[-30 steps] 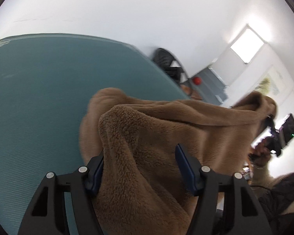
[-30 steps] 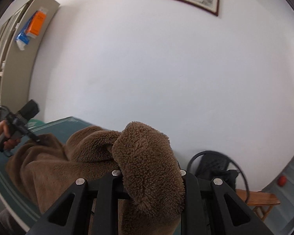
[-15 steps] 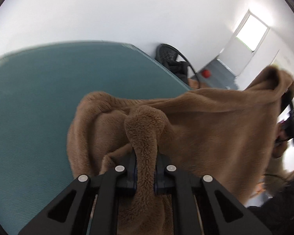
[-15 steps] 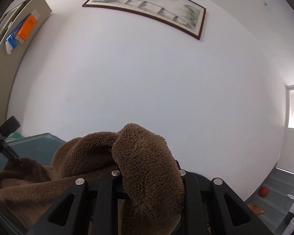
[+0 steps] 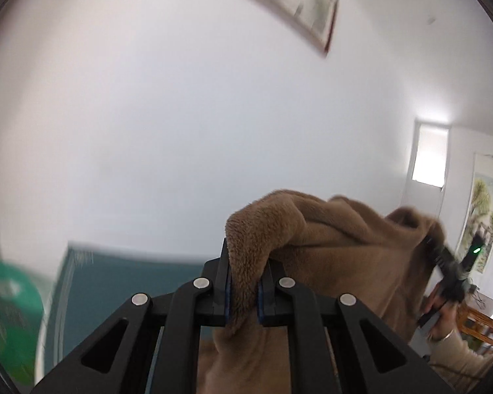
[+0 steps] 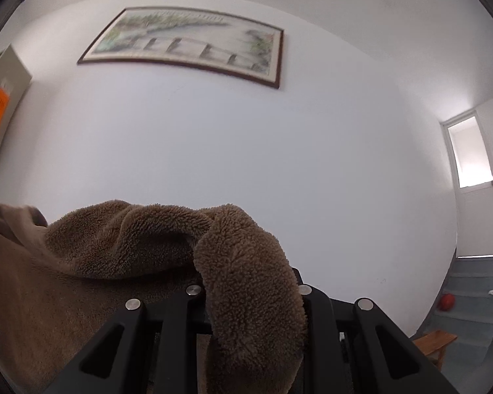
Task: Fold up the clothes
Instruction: 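Raise both grippers high, holding the blanket corners apart to hang it open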
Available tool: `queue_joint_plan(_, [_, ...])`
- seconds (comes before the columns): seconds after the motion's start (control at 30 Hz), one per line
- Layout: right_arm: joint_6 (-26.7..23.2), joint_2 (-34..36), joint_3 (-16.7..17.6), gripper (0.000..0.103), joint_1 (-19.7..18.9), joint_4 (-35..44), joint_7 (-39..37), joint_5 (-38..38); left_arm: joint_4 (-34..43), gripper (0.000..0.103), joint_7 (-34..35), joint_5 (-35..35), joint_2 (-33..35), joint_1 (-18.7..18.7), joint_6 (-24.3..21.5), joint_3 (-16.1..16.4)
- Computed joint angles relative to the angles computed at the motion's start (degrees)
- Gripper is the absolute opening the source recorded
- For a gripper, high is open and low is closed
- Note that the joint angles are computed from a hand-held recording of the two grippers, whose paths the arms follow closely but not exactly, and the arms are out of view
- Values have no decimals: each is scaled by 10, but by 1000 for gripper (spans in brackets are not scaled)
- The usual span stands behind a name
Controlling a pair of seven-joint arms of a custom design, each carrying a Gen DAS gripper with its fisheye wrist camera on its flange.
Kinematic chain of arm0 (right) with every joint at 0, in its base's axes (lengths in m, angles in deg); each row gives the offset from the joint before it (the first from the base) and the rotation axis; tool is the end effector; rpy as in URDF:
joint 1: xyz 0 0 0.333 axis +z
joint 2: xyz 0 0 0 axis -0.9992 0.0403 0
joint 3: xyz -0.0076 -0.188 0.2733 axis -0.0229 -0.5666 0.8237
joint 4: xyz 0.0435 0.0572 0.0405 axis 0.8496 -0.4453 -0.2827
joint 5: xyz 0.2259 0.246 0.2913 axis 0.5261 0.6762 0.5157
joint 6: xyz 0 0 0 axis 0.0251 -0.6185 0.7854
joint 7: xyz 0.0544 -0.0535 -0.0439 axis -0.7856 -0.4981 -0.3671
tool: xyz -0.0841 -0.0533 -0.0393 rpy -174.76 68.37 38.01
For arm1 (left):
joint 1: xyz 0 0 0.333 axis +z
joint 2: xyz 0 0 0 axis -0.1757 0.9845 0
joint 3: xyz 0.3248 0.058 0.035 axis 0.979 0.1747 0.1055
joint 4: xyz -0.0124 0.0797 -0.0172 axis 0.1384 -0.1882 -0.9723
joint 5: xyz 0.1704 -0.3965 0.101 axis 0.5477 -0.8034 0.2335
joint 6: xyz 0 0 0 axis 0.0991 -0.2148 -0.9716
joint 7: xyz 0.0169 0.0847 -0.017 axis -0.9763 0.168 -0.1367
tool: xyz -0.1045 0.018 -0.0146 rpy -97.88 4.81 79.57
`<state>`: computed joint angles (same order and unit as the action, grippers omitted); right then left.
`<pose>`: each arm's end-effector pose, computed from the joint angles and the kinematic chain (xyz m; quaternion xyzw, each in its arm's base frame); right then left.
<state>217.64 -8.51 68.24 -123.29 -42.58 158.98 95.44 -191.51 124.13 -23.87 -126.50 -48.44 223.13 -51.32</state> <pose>0.4114 0.1425 0.7684 -0.4551 0.4272 -0.5954 0.5059 0.4285 0.0550 0.7931 -0.4843 0.5048 -0.6345 0.3288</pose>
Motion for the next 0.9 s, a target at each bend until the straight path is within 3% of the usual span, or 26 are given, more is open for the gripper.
queue_joint_plan(0.1, [32, -13, -14, 22, 6, 9, 13, 24, -27, 13, 9, 26, -55, 1, 77, -40])
queue_joint_plan(0.23, [90, -60, 19, 22, -39, 19, 5, 88, -64, 13, -9, 64, -116, 29, 154, -97])
queue_joint_plan(0.3, [106, -63, 22, 22, -40, 26, -11, 98, -80, 12, -25, 75, -143, 60, 172, -128])
queue_joint_plan(0.37, [116, -59, 7, 22, -11, 25, -27, 92, -84, 13, -51, 74, -139, 102, 187, -166])
queue_joint_plan(0.43, [120, -54, -9, 22, 14, 27, -39, 91, -81, 13, -79, 69, -127, 143, 197, -203])
queue_joint_plan(0.6, [121, -54, -28, 22, 50, 33, -75, 104, -77, 13, -141, 63, -122, 235, 174, -250])
queue_joint_plan(0.77, [141, -75, -31, 22, 67, 17, -111, 136, -95, 13, -199, 71, -148, 245, 161, -243])
queue_joint_plan(0.9, [160, -108, -15, 22, 64, -6, -153, 166, -107, 13, -253, 67, -153, 293, 164, -258])
